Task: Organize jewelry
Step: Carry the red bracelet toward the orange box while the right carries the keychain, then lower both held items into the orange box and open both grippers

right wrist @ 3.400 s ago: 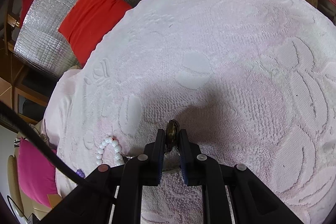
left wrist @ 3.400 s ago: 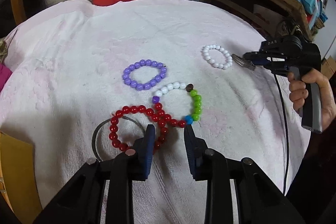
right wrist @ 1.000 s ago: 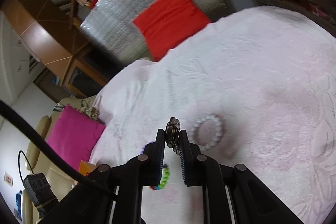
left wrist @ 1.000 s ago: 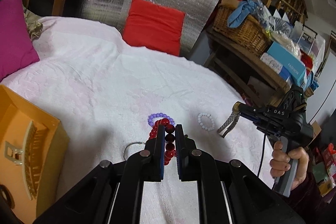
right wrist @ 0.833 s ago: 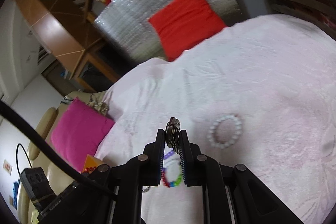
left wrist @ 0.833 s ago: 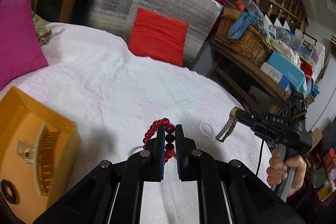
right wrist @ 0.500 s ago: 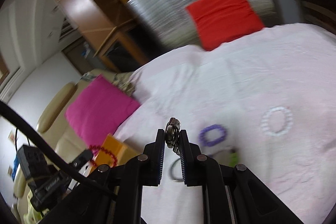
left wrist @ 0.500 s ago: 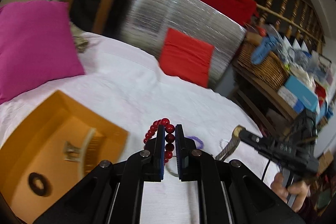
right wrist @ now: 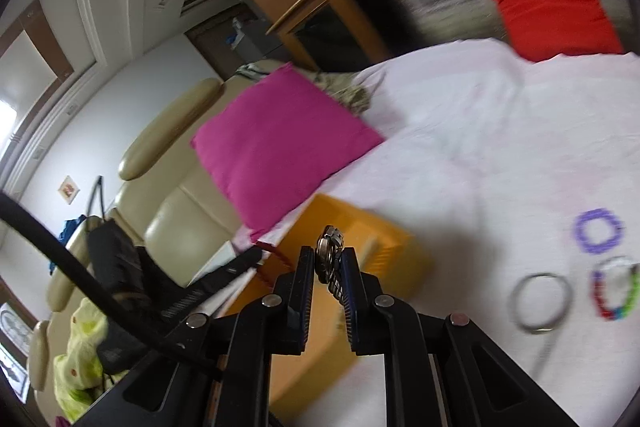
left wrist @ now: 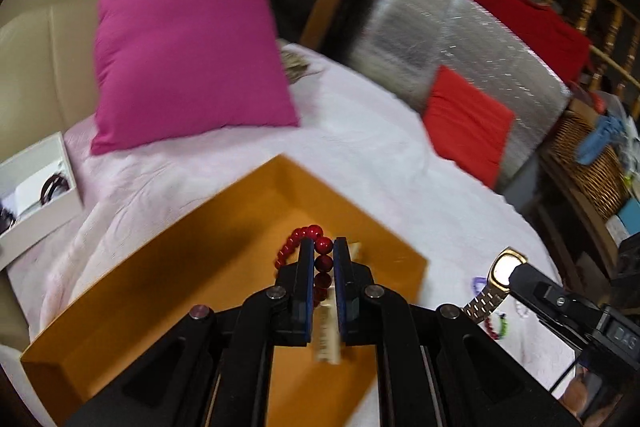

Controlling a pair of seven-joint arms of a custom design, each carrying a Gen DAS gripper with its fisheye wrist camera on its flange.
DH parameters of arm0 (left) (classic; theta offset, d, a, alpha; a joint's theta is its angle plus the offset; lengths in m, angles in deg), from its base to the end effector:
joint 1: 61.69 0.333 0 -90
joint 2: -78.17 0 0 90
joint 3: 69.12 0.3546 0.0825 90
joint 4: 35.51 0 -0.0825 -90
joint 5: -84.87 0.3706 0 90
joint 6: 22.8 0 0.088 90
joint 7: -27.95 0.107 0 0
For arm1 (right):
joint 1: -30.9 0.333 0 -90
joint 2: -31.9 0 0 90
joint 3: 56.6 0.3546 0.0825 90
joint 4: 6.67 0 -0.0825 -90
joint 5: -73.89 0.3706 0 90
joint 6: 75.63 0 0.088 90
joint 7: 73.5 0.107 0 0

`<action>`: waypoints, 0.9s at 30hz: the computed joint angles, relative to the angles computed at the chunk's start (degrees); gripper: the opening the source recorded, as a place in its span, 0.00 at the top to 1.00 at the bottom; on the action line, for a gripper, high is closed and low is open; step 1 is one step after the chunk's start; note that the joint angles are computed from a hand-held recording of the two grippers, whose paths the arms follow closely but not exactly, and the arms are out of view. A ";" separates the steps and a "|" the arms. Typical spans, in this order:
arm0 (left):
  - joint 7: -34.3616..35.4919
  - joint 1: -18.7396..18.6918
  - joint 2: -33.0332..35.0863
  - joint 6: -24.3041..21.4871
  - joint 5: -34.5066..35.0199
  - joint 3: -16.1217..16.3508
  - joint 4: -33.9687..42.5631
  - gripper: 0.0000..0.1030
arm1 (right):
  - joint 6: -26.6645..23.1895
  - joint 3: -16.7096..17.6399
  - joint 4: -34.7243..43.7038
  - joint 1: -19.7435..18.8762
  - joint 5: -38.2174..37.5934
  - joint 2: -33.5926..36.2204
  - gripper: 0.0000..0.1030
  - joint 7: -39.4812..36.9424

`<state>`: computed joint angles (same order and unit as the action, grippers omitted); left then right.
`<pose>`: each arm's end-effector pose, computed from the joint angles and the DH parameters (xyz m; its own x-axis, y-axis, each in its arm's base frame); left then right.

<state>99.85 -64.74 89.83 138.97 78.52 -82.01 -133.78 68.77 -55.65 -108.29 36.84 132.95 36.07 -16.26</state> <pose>0.6462 -0.1622 0.6204 -0.0250 -0.9233 0.3833 -0.6679 -0.2698 -0.6936 0.6179 0.0663 0.6262 0.2642 -0.7830 -0.5631 -0.7251 0.2237 -0.6513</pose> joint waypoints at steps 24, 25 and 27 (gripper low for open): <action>-8.81 0.11 2.72 -13.24 8.53 4.16 3.07 0.83 | -4.26 3.68 1.48 5.03 -10.26 6.49 0.81 10.54; -9.88 -0.31 2.64 -13.18 10.18 4.53 3.05 0.77 | -4.80 3.75 1.64 4.68 -9.63 6.49 0.81 10.35; -10.99 -0.46 2.59 -13.14 11.60 4.61 3.23 0.67 | -4.41 3.80 1.21 4.14 -8.19 5.92 0.80 8.97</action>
<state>88.86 -65.20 92.42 125.84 90.12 -77.40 -130.54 64.35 -51.84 -107.07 40.98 124.77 41.99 -7.29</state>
